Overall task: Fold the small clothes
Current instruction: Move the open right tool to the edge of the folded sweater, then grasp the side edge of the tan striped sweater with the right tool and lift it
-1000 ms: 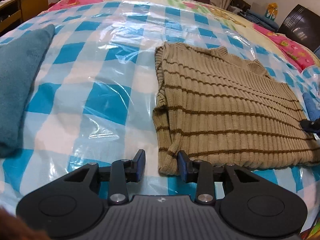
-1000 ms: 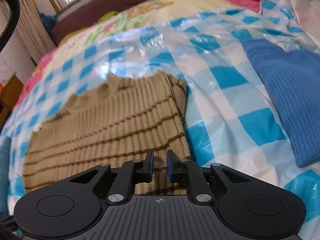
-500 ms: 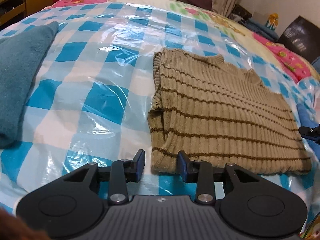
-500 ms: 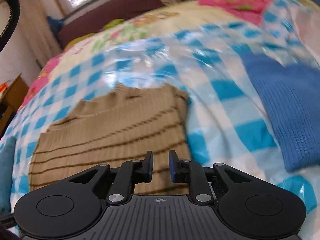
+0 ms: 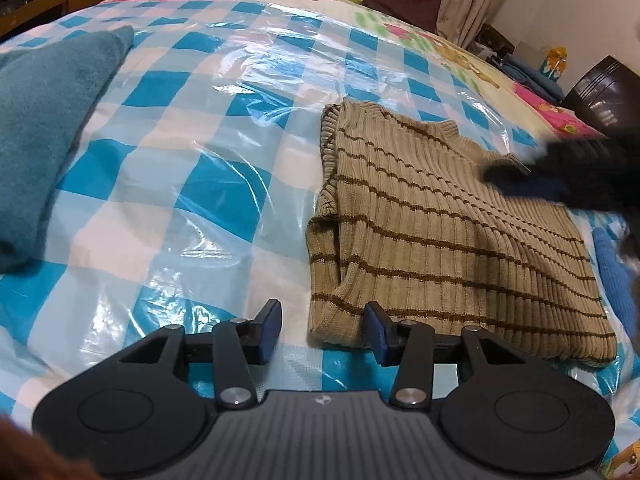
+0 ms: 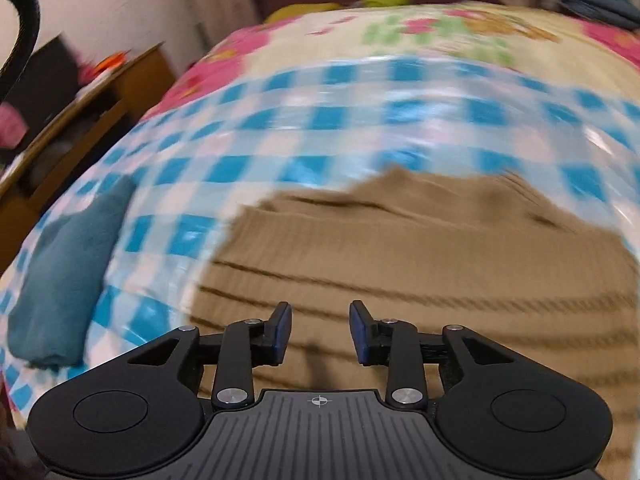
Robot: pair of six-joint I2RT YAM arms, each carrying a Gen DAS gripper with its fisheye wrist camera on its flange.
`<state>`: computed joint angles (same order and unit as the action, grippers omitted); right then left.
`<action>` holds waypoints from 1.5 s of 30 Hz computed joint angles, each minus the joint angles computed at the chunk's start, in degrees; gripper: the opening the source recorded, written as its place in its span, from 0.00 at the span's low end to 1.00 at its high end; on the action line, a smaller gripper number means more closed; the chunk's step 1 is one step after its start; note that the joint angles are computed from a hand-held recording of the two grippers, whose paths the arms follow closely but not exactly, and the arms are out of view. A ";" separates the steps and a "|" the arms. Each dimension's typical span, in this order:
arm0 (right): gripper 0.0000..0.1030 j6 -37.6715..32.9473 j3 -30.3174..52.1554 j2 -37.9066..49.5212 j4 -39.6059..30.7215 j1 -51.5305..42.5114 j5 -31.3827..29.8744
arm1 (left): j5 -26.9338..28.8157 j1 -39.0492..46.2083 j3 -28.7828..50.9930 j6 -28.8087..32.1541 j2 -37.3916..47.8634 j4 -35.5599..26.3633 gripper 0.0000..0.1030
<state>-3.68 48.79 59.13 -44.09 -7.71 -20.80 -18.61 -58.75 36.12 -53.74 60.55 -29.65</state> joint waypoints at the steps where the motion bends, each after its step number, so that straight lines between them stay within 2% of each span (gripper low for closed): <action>1: 0.37 1.75 1.15 2.16 1.67 4.14 2.18 | 0.51 0.35 -0.51 0.04 -0.44 0.53 0.49; 3: 0.47 5.24 3.94 7.38 4.31 11.44 6.43 | 1.93 1.31 -1.84 0.14 -1.54 1.91 0.52; 8: 0.47 10.59 10.43 19.07 7.38 21.29 13.18 | 4.95 3.15 -4.02 1.15 -2.84 5.29 0.53; 14: 0.51 11.77 16.43 29.17 6.79 26.50 21.24 | 8.14 4.44 -4.97 3.50 -2.21 8.42 0.54; 17: 0.57 11.85 17.90 32.23 6.66 28.63 24.35 | 8.83 4.55 -5.07 3.98 -1.94 9.10 0.54; 21: 0.57 9.86 18.44 34.58 7.19 31.68 29.22 | 9.02 4.61 -5.04 4.24 -1.39 9.61 0.54; 23: 0.54 9.69 18.19 34.93 7.54 31.70 29.72 | 8.61 4.24 -4.72 4.26 -0.74 9.71 0.55; 27: 0.34 8.76 17.35 34.06 7.89 31.01 30.26 | 7.03 2.59 -3.53 3.84 0.69 9.20 0.56; 33: 0.15 8.26 16.79 31.47 6.97 28.01 26.01 | 4.88 0.53 -2.01 3.66 3.25 9.29 0.59; 45: 0.12 6.77 14.19 24.08 6.39 23.28 19.25 | 0.02 -2.91 0.46 2.26 7.24 8.88 0.67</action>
